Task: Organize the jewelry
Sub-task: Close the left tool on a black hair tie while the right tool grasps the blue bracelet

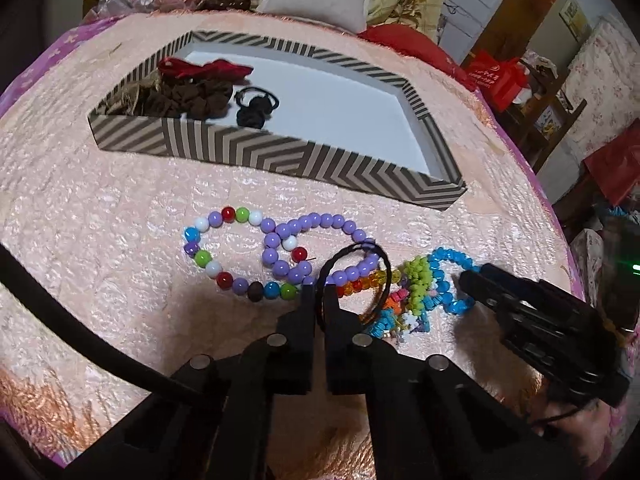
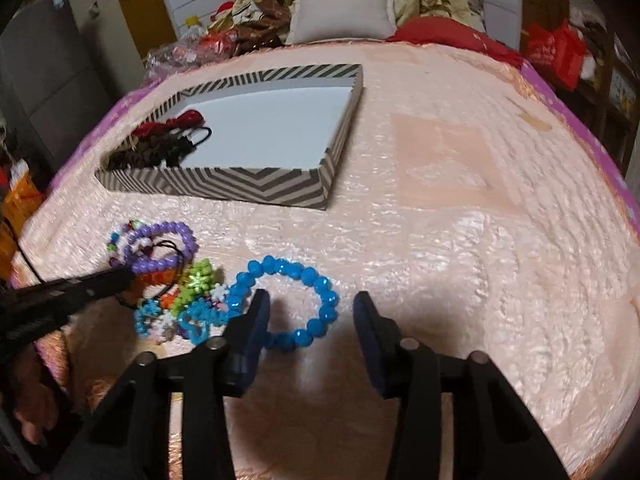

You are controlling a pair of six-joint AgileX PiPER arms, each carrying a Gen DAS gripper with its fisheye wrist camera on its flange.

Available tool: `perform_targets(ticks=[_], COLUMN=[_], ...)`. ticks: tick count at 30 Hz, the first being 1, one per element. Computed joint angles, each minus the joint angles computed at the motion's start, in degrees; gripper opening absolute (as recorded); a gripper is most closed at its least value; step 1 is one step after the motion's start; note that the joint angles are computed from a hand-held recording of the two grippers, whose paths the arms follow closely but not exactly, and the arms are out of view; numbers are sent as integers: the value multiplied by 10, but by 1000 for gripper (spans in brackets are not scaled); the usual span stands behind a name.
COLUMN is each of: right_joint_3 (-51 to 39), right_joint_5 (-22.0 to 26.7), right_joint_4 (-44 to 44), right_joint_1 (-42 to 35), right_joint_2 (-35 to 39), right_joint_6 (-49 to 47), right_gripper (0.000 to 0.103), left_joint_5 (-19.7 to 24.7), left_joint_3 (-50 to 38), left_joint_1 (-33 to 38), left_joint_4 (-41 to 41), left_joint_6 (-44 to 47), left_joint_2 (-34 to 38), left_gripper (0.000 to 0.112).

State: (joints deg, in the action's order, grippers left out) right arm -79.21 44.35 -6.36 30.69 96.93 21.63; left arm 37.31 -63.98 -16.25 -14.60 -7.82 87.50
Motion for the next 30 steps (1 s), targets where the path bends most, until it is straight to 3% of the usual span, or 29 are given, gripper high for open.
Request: perform_targets(ticks=[5,11,30], right_joint_3=[4,7,-143], right_joint_5=[-9,-21,36], right_joint_4=[-38,8,6], right_joint_1=[7,-11,6], right_joint_2=[1,-29,-18], right_joint_6=[22,-10,-50], right_gripper=[8,8,8], left_joint_5=[9,28,57], left_joint_3=[8,3,-69], left_joint_1=[16,36,49], left_joint_4=[-26,-39,52], left_joint_6=[40,64,19], left_joint_2=[-24,-53,-66], left_gripper=[0,0,0])
